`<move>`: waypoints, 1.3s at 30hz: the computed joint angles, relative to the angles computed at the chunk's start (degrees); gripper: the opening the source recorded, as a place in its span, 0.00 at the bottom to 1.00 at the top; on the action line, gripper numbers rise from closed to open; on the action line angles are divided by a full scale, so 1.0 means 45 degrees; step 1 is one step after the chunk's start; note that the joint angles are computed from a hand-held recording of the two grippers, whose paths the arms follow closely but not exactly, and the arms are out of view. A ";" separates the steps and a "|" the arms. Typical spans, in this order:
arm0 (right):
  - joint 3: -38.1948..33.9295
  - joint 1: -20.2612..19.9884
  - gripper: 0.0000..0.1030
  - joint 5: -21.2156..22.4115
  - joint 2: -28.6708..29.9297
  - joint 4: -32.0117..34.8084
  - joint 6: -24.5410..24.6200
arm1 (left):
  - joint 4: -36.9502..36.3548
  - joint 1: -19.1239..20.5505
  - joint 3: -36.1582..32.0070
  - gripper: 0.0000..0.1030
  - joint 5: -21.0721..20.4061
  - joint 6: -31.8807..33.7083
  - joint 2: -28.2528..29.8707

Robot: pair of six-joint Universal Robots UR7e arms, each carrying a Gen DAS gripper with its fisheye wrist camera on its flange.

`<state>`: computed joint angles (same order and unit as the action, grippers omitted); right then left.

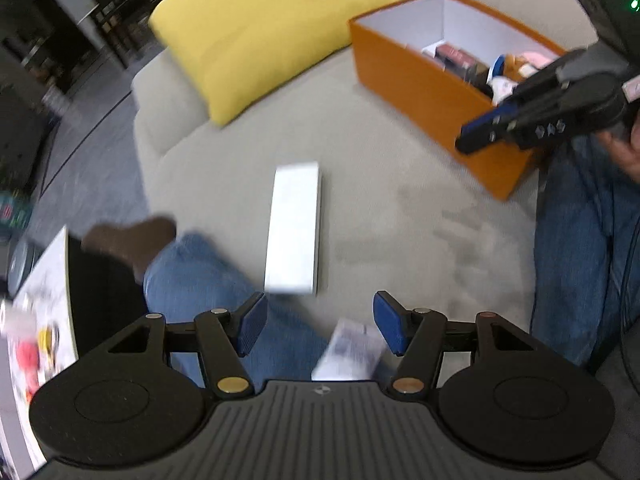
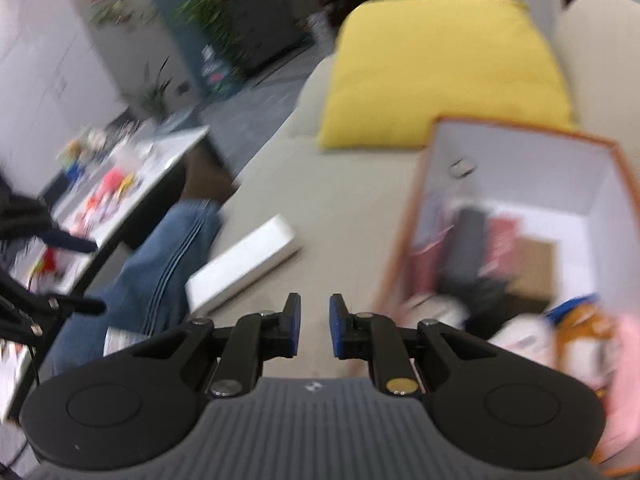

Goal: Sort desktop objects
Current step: 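Move right tool to the Vaseline lotion tube on the sofa and grasp it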

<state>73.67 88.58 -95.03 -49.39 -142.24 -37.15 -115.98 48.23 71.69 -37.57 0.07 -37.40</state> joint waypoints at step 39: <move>0.1346 0.1558 0.40 -0.2937 0.1484 0.0172 -1.0295 | -0.2047 0.0450 0.2681 0.68 -0.0563 -0.0448 -0.1653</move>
